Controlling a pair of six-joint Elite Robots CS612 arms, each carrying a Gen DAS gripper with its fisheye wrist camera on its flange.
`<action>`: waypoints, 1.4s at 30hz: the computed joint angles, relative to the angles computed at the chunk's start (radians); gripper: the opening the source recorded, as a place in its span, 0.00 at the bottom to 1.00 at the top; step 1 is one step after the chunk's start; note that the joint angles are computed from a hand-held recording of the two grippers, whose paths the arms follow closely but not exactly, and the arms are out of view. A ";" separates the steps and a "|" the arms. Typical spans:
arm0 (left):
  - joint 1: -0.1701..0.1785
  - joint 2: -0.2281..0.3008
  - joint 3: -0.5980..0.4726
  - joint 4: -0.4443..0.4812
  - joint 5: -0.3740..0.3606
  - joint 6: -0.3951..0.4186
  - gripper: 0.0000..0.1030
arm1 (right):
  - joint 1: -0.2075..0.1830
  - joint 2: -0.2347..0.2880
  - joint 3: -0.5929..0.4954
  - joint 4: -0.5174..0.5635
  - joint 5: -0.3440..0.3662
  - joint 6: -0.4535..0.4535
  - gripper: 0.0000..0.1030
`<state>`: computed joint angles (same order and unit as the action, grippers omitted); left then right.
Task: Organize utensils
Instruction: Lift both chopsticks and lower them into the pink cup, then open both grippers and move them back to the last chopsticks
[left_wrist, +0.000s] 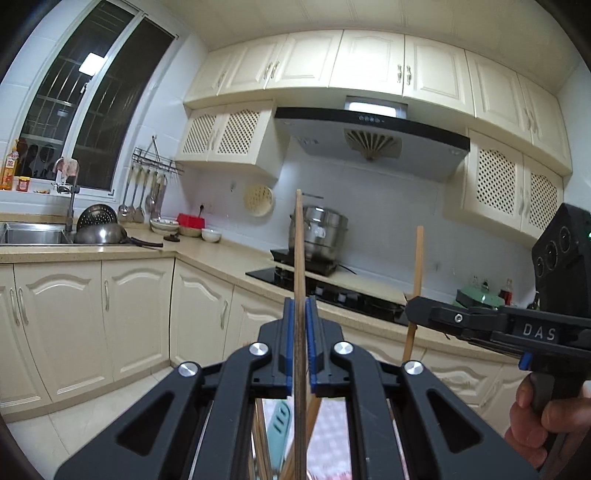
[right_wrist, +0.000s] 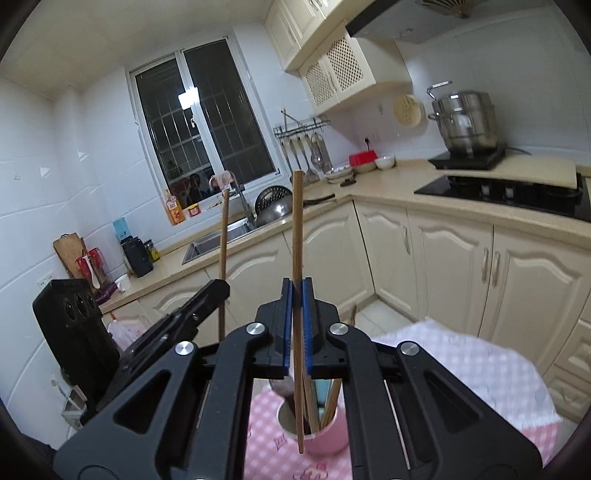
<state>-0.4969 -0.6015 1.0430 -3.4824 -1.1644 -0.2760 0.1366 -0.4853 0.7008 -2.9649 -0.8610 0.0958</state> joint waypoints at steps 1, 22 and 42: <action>0.002 0.006 -0.012 0.002 0.000 -0.001 0.05 | 0.003 0.011 -0.022 0.002 -0.008 0.005 0.05; 0.020 0.136 -0.161 0.104 0.029 -0.030 0.06 | 0.029 0.116 -0.179 0.156 -0.058 -0.024 0.05; -0.011 -0.034 0.127 0.097 0.100 -0.034 0.91 | -0.019 -0.004 0.075 0.034 -0.155 0.110 0.94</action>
<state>-0.5080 -0.6357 1.1702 -3.3853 -1.0642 -0.3104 0.1174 -0.4897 0.7756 -2.9307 -1.0157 0.2055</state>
